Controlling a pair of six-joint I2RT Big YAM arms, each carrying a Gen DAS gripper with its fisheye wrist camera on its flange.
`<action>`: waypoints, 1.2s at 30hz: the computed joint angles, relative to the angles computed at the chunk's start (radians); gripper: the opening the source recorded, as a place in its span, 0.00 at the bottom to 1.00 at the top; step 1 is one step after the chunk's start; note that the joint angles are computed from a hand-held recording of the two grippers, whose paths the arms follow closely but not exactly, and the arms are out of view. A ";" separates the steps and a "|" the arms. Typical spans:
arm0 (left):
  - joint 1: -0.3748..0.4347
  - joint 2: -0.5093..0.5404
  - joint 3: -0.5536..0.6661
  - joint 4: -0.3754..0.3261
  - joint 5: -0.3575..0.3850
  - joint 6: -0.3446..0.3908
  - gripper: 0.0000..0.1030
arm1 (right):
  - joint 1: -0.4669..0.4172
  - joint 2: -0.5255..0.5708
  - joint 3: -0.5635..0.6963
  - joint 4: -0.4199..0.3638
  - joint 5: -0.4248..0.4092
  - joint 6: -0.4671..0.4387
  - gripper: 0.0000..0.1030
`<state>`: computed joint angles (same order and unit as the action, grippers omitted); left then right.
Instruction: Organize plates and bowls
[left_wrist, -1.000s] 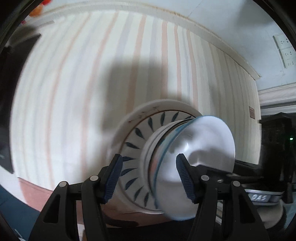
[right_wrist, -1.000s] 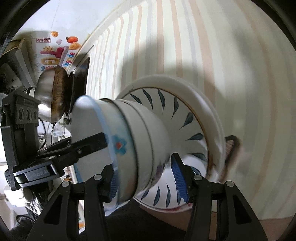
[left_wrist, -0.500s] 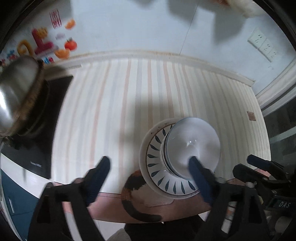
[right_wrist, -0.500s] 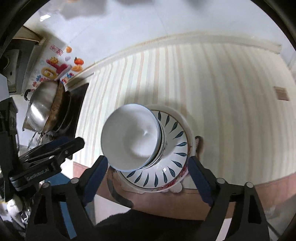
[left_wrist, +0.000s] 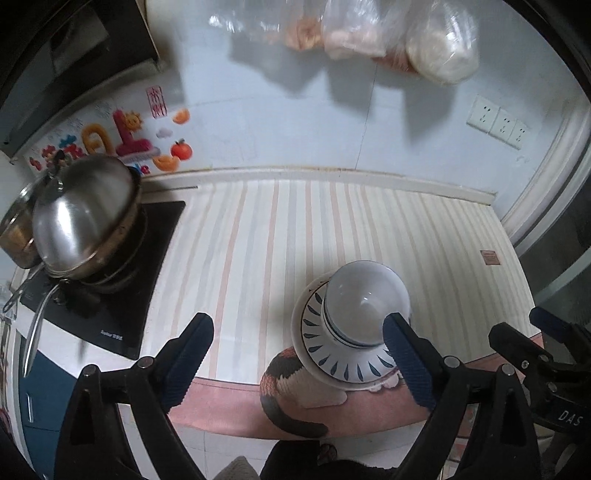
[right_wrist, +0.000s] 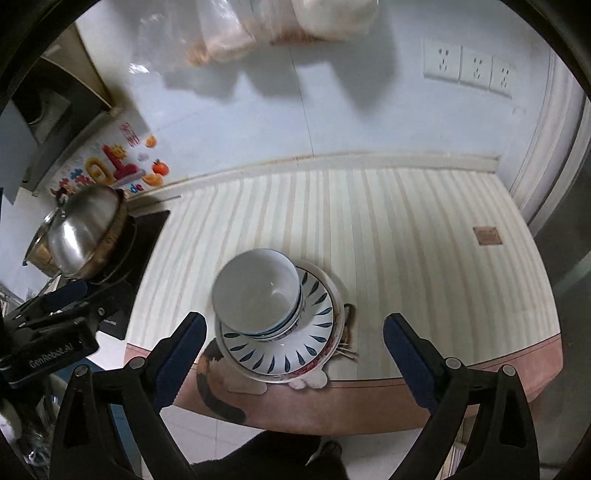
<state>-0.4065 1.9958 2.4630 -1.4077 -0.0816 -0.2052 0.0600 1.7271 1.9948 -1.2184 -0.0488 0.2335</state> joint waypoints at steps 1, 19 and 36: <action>-0.005 -0.030 -0.041 0.018 -0.007 -0.007 0.91 | 0.002 -0.022 -0.017 0.008 0.003 -0.006 0.96; -0.108 -0.493 -0.544 0.157 -0.148 -0.094 0.91 | 0.102 -0.444 -0.327 0.039 0.118 -0.022 0.97; -0.110 -0.690 -0.720 0.205 -0.153 -0.071 0.91 | 0.291 -0.619 -0.393 -0.016 0.346 0.117 0.98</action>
